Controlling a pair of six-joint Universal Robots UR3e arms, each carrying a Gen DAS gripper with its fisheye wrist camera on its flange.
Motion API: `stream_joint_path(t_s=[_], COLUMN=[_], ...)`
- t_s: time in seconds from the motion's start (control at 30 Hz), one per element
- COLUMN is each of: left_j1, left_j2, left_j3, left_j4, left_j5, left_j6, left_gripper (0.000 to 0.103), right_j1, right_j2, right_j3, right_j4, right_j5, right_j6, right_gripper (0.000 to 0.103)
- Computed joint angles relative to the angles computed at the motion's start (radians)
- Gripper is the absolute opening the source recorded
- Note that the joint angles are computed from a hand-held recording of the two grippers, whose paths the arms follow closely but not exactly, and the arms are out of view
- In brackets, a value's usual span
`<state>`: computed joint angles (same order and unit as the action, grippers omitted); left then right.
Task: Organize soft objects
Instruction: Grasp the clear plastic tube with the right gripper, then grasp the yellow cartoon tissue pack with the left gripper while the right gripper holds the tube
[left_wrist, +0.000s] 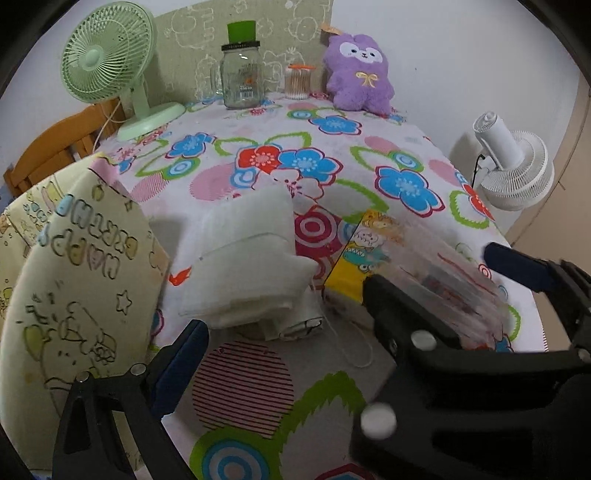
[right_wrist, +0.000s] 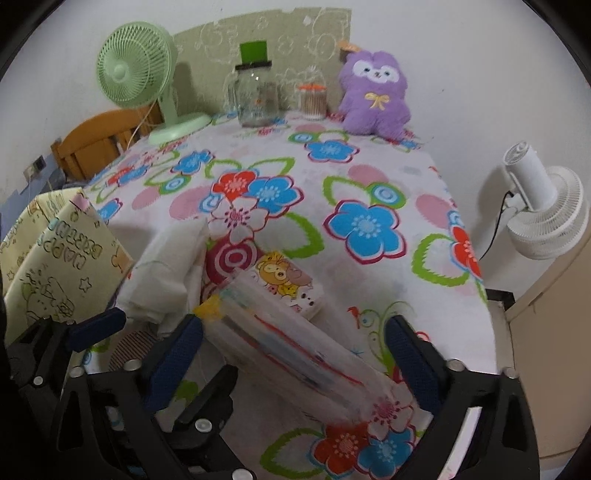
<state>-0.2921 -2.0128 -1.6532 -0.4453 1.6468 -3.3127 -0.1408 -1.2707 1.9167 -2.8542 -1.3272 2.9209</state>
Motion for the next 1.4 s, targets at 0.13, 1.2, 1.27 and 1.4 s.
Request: stream_joint_path(t_s=[0.13,1.2,1.27,1.4], left_j1=[0.008,-0.133,-0.133,-0.124], left_j2=[-0.009,-0.085,-0.120,-0.168], left_j3=[0.004,0.197,0.250,0.320], left_j4=[-0.012,-0.036,-0.060,-0.103], left_j5=[-0.014,0.109,0.106,0.086], left_j6=[0.002,0.018,0.020,0.021], left_gripper=[0.098,0.095,0.093,0.091], right_j1=[0.000,-0.191,-0.191,-0.180], right_j2=[0.022,-0.214,-0.197,-0.145], right_j3=[-0.039,0.185,0.175,0.124], right_j4=[0.077,0.000,-0.026,-0.026], right_j5=[0.033,0.136,0.116,0.085], right_j6=[-0.021,0.048,0.062,0.078], right_gripper=[0.072,0.023,0.023,0.023])
